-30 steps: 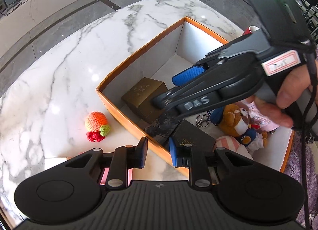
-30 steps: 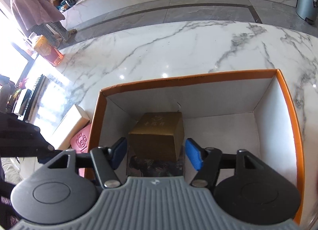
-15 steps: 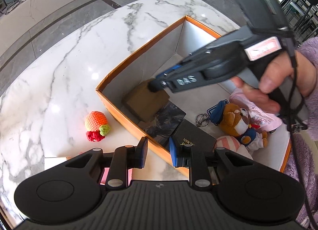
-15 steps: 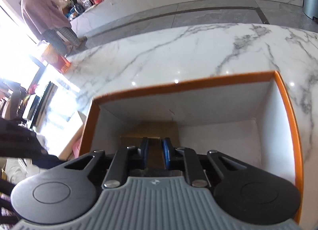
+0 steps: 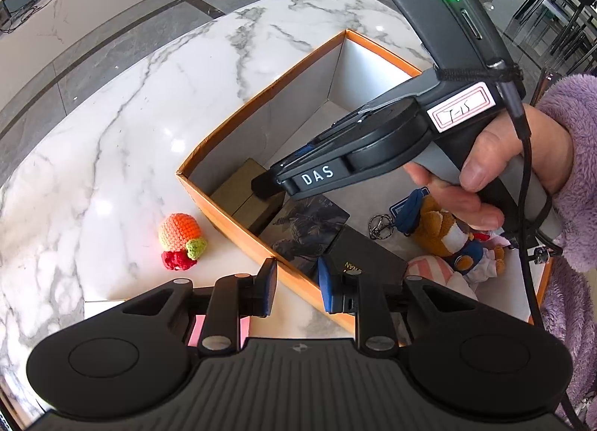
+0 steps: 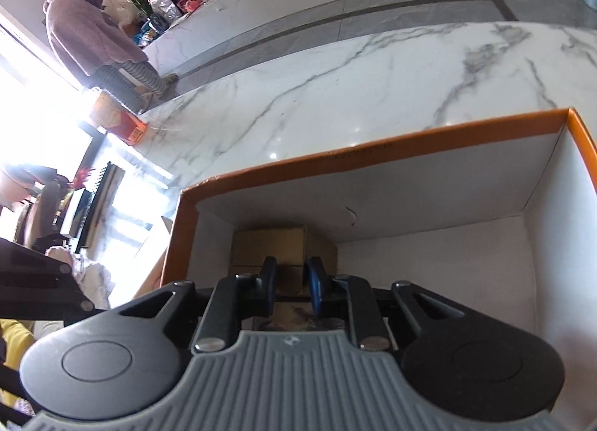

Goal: Organize objects

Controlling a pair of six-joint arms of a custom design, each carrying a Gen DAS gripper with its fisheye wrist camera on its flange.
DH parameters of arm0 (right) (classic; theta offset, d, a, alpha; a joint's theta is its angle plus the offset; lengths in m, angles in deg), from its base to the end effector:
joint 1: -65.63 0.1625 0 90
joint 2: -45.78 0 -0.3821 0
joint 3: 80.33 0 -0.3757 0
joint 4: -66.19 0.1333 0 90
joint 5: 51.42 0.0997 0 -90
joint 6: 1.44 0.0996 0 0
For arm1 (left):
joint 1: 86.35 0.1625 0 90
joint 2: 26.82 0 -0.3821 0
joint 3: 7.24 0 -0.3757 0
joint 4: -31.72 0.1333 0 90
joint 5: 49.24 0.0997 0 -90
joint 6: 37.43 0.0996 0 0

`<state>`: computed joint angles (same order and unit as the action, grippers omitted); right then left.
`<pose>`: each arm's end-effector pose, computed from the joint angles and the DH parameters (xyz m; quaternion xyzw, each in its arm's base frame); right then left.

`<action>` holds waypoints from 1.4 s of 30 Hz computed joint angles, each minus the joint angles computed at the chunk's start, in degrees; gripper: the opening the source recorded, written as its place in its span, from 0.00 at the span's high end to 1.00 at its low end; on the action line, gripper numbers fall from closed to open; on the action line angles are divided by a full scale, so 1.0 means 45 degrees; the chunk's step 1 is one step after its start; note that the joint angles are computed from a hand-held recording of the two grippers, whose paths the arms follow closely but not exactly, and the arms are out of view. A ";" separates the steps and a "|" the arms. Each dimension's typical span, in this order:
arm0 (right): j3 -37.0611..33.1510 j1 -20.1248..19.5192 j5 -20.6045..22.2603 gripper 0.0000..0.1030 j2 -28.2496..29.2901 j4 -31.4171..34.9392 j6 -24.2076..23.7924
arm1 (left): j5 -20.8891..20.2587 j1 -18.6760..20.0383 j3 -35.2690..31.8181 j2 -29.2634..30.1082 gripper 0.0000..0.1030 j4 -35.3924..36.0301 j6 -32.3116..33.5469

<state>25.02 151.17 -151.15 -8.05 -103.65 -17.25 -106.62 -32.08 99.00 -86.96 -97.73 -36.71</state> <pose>0.0700 -0.6009 0.1377 0.0749 -0.9634 0.2255 0.1238 -0.1636 -0.5476 0.1283 0.3151 0.9050 -0.0312 0.2841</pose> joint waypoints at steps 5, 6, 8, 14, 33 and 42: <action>0.0851 0.0147 -0.0346 0.77 -0.0363 -0.1149 0.0480 | 0.0093 0.0008 0.0251 -0.0021 0.74 -0.0641 -0.0013; 0.1199 0.0234 -0.0514 0.75 -0.0556 -0.1372 0.0684 | 0.0185 -0.0044 0.0375 -0.0043 0.74 -0.0799 -0.0035; 0.2009 0.0470 -0.1030 0.75 -0.0932 -0.1990 0.0850 | 0.0307 -0.0156 0.0687 -0.0121 0.72 -0.1107 -0.0228; 0.4460 0.1309 -0.2837 0.74 -0.1899 -0.4455 -0.0516 | 0.0770 -0.0977 0.2622 -0.1033 0.61 -0.2759 -0.1647; 0.9124 0.2096 -0.8185 0.49 -0.1509 -1.4269 -0.2925 | 0.0554 -0.3895 0.7685 -0.3163 0.59 -0.5592 -0.8244; 0.9176 0.2266 -0.8497 0.69 -0.1027 -1.5356 -0.2659 | 0.1076 -0.4634 0.7975 -0.3040 0.85 -0.5415 -0.8509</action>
<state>66.31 161.37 -189.39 -12.67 -172.76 -29.21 -101.78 -52.93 134.89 -100.64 -122.10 -75.00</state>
